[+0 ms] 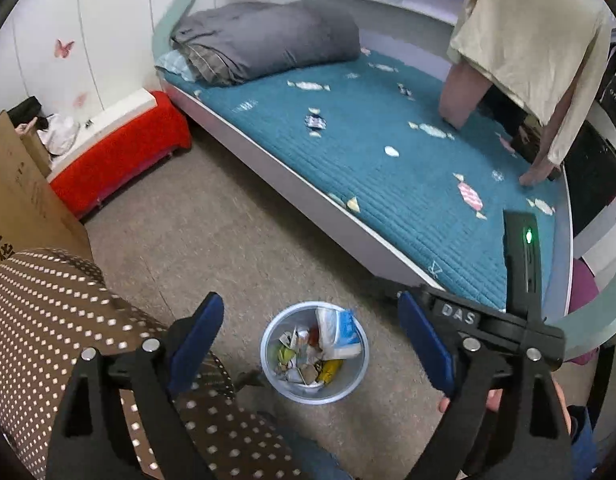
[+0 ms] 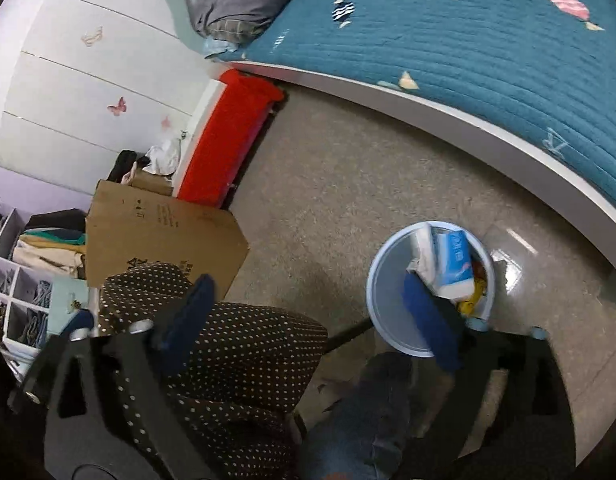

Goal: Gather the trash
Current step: 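Carry both items to the bin and open both tools to drop them, then move both open tools back over the table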

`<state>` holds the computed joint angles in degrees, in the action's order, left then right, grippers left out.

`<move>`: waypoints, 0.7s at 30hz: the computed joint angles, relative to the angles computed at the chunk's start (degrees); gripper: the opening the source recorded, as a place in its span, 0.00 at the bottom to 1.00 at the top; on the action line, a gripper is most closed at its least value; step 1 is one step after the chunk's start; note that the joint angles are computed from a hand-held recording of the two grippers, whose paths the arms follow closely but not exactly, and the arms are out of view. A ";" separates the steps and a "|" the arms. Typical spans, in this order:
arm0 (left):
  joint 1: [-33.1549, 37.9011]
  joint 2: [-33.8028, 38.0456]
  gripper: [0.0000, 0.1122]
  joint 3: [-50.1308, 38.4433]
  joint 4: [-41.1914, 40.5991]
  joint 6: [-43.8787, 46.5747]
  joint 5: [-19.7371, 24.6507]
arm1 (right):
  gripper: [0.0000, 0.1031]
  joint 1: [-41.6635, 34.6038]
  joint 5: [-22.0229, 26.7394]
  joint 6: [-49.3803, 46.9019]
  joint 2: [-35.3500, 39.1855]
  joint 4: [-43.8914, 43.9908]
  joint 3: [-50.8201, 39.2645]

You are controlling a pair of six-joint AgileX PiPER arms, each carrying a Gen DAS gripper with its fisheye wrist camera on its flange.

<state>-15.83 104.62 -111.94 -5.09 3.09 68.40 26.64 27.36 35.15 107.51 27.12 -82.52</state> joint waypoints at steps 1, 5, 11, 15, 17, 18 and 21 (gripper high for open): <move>0.21 -0.82 0.79 0.47 -0.29 -0.33 -0.20 | 0.94 0.58 0.39 2.64 -0.81 -2.94 0.17; 1.15 -5.39 0.79 3.98 -1.11 -0.33 -1.37 | 0.94 3.21 3.41 14.15 -3.57 -16.19 -1.07; 3.04 -12.18 0.79 7.72 -2.95 0.20 -1.80 | 0.94 8.15 9.86 25.50 -7.81 -31.23 -5.39; 4.74 -16.15 0.79 8.14 -3.99 0.91 -1.00 | 0.94 11.62 14.39 29.39 -9.41 -37.59 -10.45; 5.90 -18.35 0.80 8.55 -4.65 1.51 -0.67 | 0.94 13.25 16.29 30.42 -9.77 -39.92 -13.00; 6.62 -19.31 0.80 8.68 -5.10 1.89 -0.47 | 0.94 14.36 17.99 30.87 -9.37 -41.28 -15.52; 9.50 -22.30 0.80 9.25 -6.96 3.19 0.30 | 0.94 17.25 22.14 31.14 -7.95 -44.24 -21.89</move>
